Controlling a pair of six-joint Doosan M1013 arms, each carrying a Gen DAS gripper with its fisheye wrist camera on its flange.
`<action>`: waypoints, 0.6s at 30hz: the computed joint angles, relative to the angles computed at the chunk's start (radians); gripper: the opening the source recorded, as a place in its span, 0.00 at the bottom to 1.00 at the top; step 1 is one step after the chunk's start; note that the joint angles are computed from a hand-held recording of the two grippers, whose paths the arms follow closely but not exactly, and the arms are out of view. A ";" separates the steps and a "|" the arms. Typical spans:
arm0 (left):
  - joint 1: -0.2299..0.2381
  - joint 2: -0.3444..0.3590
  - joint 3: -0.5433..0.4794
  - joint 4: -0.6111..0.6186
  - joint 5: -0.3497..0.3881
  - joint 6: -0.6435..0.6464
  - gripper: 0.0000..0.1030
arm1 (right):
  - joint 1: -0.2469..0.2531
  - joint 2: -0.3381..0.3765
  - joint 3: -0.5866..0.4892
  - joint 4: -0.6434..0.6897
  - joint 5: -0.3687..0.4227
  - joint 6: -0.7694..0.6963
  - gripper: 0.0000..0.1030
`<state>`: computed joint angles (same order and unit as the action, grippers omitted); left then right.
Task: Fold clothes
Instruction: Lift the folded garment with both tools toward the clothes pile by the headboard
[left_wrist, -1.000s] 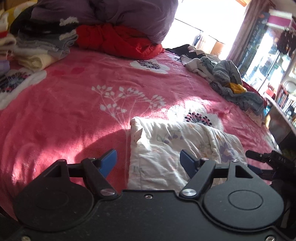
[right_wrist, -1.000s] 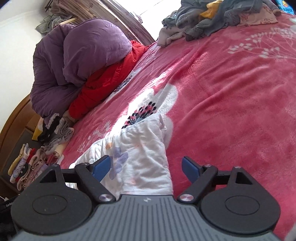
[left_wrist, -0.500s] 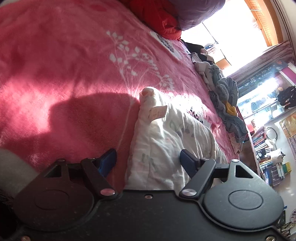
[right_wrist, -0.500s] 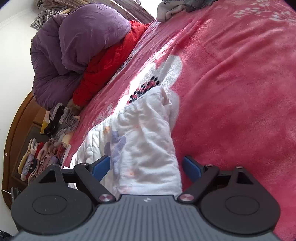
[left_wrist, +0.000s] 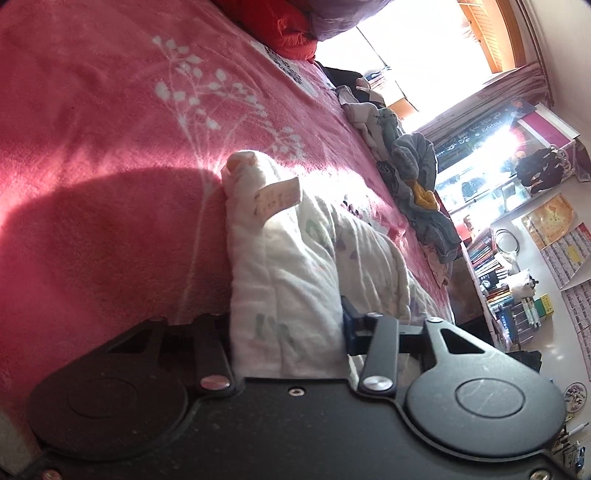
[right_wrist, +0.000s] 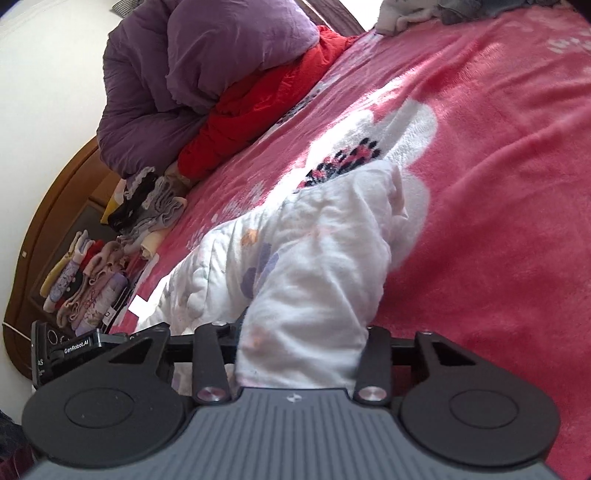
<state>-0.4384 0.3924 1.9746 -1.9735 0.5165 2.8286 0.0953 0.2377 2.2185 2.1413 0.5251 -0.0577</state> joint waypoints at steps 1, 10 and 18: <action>-0.002 -0.003 0.003 -0.018 -0.003 0.025 0.34 | 0.001 -0.005 0.002 0.011 0.008 -0.023 0.36; 0.035 -0.075 0.055 -0.243 0.066 0.301 0.31 | 0.012 -0.047 0.016 0.138 0.172 -0.160 0.32; 0.102 -0.120 0.085 -0.269 -0.052 0.301 0.51 | 0.113 0.016 -0.101 0.130 0.094 -0.070 0.50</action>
<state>-0.3368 0.2721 2.0598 -2.2428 0.4642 3.1300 0.2079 0.2533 2.1172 2.2713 0.6189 -0.1280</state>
